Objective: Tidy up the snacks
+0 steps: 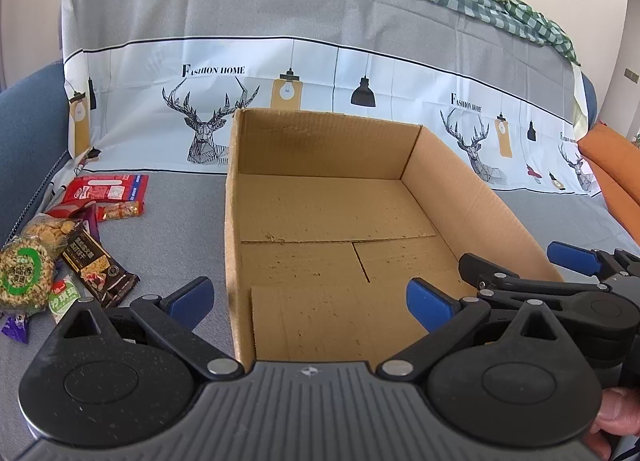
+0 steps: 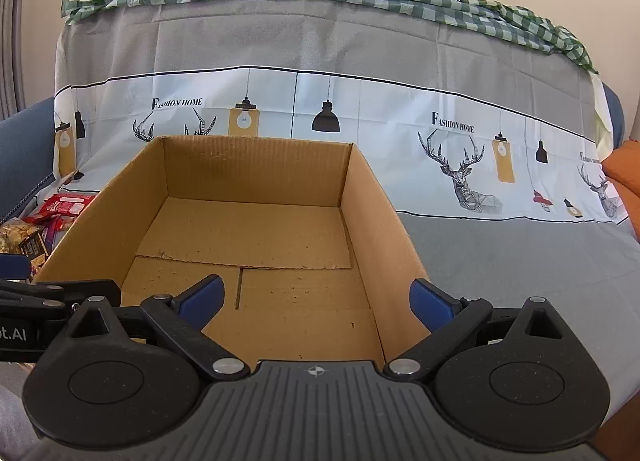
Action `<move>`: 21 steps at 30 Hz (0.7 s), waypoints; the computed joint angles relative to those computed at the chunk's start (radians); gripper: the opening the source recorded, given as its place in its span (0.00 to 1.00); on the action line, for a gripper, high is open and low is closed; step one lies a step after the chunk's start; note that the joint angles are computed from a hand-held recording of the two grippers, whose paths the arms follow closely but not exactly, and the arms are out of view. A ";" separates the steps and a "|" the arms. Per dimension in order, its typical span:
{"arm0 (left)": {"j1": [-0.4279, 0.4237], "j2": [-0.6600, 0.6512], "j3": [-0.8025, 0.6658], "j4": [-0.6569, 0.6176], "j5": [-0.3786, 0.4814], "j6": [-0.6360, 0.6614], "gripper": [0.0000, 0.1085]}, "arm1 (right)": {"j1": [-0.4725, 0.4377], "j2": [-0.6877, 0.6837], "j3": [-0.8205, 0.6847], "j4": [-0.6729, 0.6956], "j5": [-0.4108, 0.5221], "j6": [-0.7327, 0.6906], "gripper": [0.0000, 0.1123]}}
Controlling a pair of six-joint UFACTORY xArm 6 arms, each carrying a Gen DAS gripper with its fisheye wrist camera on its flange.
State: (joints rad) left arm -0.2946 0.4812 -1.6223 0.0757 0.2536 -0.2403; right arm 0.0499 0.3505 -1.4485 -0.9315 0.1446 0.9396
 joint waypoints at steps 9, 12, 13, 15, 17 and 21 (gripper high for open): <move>0.024 -0.044 0.057 -0.026 -0.042 0.048 0.79 | 0.028 0.014 -0.027 0.070 0.007 -0.059 0.85; 0.046 -0.082 0.097 0.012 -0.043 0.010 0.62 | 0.043 0.018 -0.038 0.089 0.004 -0.072 0.84; 0.051 -0.093 0.106 -0.026 -0.040 0.044 0.55 | 0.049 0.021 -0.043 0.102 0.006 -0.081 0.83; 0.063 -0.102 0.095 -0.098 -0.006 0.126 0.43 | 0.063 0.027 -0.054 0.137 0.009 -0.103 0.82; 0.080 -0.098 0.056 -0.151 0.041 0.192 0.28 | 0.078 0.036 -0.069 0.178 0.019 -0.130 0.80; 0.126 -0.075 -0.016 -0.247 0.037 0.353 0.20 | 0.109 0.052 -0.091 0.273 0.011 -0.196 0.66</move>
State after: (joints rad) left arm -0.1687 0.4059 -1.6381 -0.1717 0.2901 0.1130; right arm 0.1591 0.4026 -1.5395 -0.6586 0.1559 0.7432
